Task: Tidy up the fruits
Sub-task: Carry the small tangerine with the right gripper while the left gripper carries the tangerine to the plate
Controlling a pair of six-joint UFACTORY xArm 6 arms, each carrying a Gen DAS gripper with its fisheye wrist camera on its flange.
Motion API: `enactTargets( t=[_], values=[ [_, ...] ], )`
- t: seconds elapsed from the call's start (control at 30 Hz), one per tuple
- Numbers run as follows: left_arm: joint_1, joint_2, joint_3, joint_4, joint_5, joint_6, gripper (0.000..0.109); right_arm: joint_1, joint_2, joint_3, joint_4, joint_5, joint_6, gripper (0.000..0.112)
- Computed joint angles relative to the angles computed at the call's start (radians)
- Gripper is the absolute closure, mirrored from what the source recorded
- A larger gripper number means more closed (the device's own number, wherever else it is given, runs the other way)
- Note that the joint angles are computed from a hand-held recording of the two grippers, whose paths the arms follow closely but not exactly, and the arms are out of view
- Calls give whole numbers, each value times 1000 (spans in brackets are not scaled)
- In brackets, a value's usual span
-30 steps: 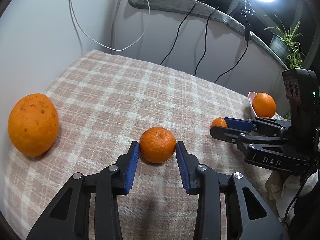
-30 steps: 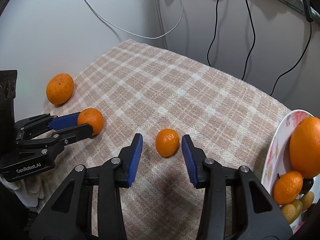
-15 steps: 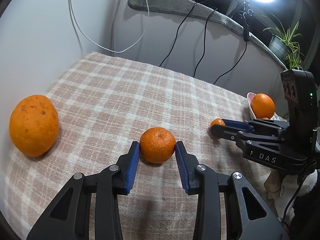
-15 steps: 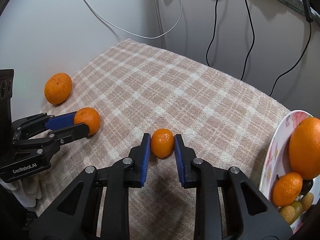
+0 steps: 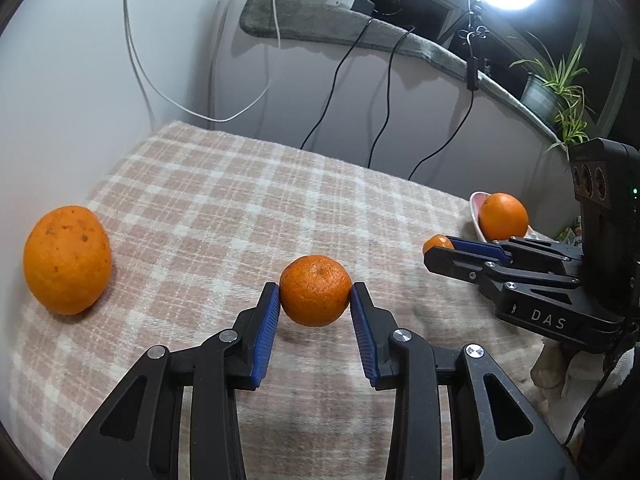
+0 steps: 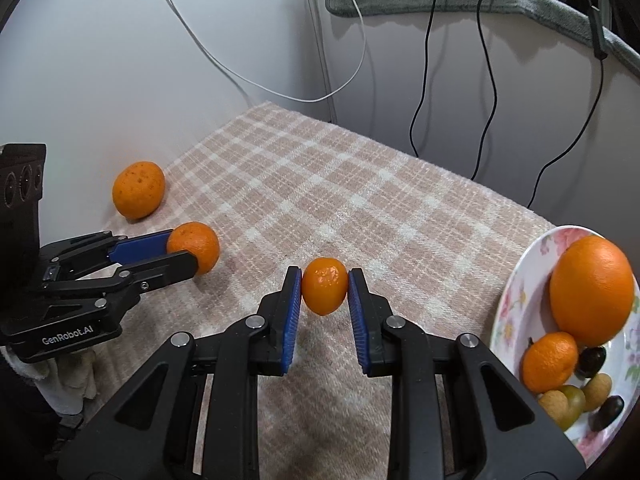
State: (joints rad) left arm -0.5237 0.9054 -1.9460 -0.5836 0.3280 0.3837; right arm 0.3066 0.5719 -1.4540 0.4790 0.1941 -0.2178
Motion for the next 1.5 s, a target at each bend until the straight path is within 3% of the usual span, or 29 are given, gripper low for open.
enactTargets(
  t=[0.5,0.97,1.27,1.5],
  values=[
    [-50,-55,32,-149,-27,151,74,-22,-186,233,30,-125,-27,88],
    [-106,-25,-56,-146,9,168,74,-84,-356,441,88,-216,-54,88],
    [-141,24,-148,-94,46,134,74,-117,-420,514,230,-241,-177,88],
    [-162,72,-234,-51,80,104,74,-132,-449,535,449,-251,-370,88]
  ],
)
